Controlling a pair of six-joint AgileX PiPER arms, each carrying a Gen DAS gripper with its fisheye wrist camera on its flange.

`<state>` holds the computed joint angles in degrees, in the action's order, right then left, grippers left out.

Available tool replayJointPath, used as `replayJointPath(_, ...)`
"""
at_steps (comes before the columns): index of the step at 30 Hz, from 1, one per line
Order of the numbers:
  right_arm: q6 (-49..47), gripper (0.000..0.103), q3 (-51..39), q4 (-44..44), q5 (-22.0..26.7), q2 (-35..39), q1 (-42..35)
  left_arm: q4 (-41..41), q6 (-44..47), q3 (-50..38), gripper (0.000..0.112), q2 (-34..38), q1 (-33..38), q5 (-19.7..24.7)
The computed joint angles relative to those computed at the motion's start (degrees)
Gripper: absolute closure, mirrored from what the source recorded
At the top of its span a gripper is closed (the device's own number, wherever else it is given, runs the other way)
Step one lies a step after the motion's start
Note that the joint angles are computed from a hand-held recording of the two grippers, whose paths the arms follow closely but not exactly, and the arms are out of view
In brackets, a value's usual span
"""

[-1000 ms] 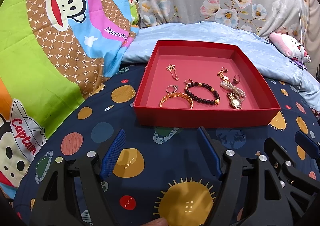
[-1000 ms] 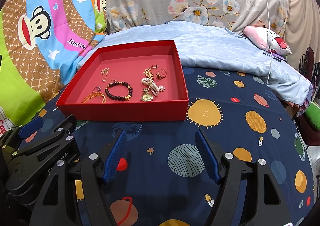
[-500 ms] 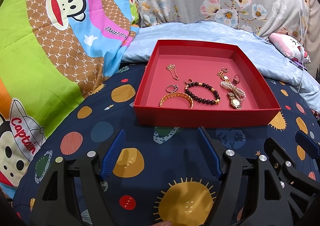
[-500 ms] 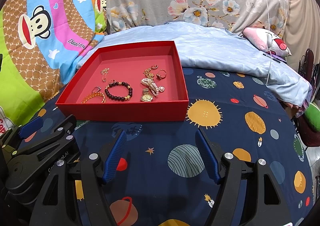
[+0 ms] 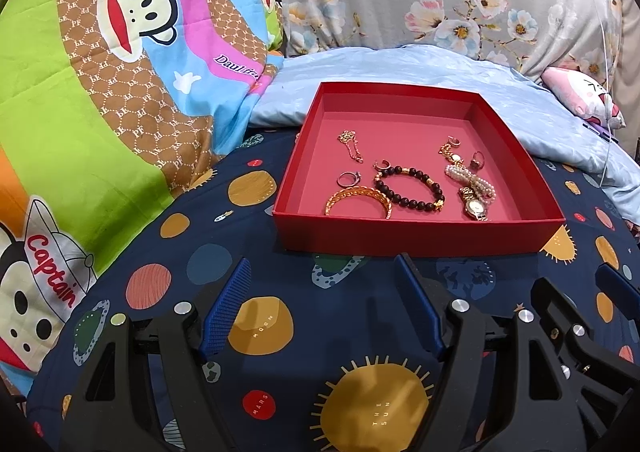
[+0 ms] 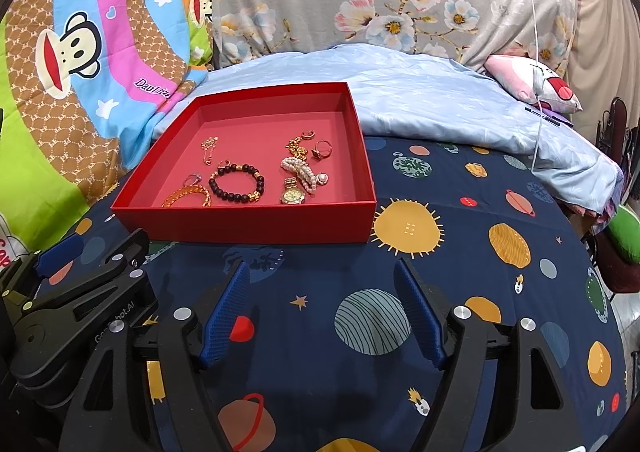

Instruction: Organize jewelry

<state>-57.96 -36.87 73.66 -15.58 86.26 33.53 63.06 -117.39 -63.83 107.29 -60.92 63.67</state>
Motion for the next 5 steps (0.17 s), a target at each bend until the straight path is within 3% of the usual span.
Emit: replayJointPath(5,2.9,0.027,0.2,-3.6,0.6,0.0,-1.3,0.0,0.2,0.4,0.041,-0.6,0.1,-0.1)
